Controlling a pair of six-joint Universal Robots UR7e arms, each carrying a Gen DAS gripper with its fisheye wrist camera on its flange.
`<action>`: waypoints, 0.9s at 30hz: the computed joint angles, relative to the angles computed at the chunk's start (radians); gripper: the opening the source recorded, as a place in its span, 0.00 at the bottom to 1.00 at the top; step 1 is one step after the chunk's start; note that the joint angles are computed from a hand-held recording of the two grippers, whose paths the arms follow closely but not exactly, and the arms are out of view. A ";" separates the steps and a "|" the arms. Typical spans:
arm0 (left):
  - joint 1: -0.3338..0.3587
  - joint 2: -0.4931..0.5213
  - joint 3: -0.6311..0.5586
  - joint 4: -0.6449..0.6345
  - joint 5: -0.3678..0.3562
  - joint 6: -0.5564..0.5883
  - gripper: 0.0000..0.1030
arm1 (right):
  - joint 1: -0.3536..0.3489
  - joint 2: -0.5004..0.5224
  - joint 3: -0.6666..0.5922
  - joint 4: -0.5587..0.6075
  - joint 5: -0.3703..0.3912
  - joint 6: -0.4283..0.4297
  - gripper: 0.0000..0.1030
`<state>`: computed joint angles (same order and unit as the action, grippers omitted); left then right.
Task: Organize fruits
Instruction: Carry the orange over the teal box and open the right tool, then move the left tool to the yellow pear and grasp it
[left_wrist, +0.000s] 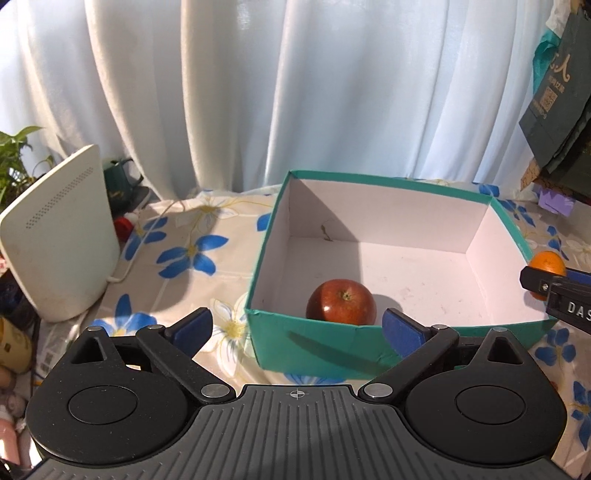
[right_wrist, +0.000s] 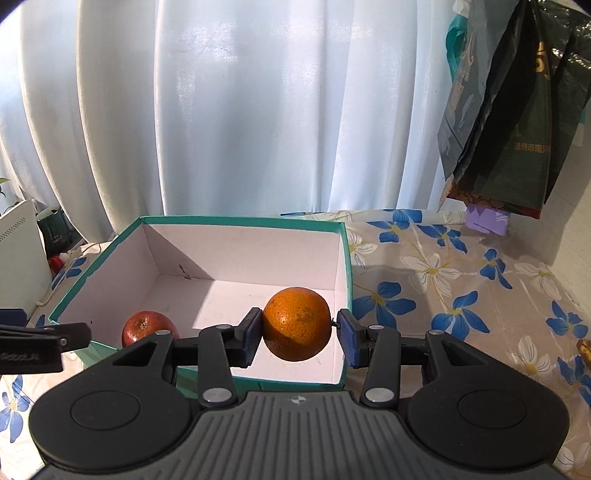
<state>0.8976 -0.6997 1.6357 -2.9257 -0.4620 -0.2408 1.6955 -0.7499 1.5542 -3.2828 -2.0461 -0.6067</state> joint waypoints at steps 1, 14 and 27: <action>-0.001 -0.006 0.008 0.009 0.002 -0.009 0.98 | -0.002 0.013 -0.016 0.009 -0.003 0.003 0.42; 0.010 -0.041 0.033 0.144 0.007 -0.129 0.98 | -0.020 0.086 -0.094 0.079 -0.041 0.019 0.42; 0.014 -0.050 0.042 0.210 0.001 -0.183 0.98 | -0.014 0.101 -0.111 0.076 -0.065 -0.011 0.43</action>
<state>0.9121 -0.7493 1.6779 -2.7155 -0.4610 -0.4241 1.6819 -0.6492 1.4431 -3.2070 -2.1108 -0.6177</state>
